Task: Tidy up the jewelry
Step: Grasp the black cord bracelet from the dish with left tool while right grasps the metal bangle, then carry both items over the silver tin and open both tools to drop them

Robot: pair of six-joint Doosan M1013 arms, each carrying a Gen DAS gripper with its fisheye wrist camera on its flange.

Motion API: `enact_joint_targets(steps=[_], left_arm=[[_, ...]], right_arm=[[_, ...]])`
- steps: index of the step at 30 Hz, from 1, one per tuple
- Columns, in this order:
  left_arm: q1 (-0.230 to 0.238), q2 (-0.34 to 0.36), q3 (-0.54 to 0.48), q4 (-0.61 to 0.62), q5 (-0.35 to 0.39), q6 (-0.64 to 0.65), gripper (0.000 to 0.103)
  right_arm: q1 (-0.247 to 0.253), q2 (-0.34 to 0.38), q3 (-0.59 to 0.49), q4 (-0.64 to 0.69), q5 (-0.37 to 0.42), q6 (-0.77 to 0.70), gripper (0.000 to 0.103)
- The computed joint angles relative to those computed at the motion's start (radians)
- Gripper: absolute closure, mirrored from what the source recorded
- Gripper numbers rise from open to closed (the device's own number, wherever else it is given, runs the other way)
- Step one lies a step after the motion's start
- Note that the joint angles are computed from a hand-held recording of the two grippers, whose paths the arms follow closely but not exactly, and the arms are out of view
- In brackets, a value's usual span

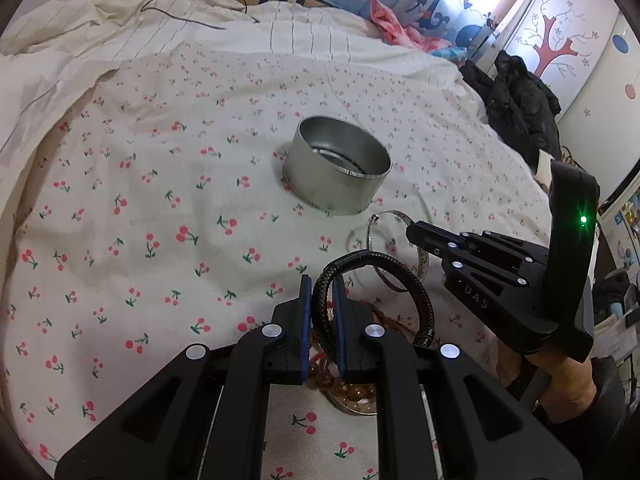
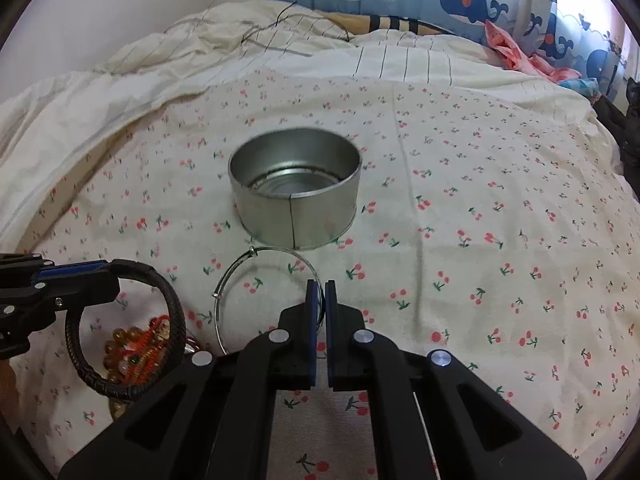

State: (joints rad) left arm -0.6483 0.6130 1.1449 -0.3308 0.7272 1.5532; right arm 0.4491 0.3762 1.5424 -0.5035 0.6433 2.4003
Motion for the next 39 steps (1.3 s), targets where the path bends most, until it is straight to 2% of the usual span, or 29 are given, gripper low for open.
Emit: enact_joint_targets(steps=[7,13,19,26,39], left_arm=[[0.002,-0.014,-0.005,-0.008,-0.038,0.004,0.094],[-0.005,0.009,-0.061,0.092,-0.047,-0.091,0.094],[-0.011,0.094,-0.227,0.205,0.015,-0.165,0.094],[-0.015,0.183,-0.378,0.224,0.089,-0.174,0.094],[-0.024,0.250,-0.462,0.281,0.155,-0.207,0.094]], right_arm=[[-0.015,-0.028,0.021,-0.028,-0.044,0.066,0.099],[-0.022,-0.038,0.021,-0.066,-0.046,0.112,0.099],[-0.038,-0.038,0.002,-0.095,-0.035,0.135,0.099],[-0.058,-0.017,-0.050,-0.110,-0.014,0.101,0.099],[-0.066,0.035,-0.120,-0.064,0.007,0.016,0.099]])
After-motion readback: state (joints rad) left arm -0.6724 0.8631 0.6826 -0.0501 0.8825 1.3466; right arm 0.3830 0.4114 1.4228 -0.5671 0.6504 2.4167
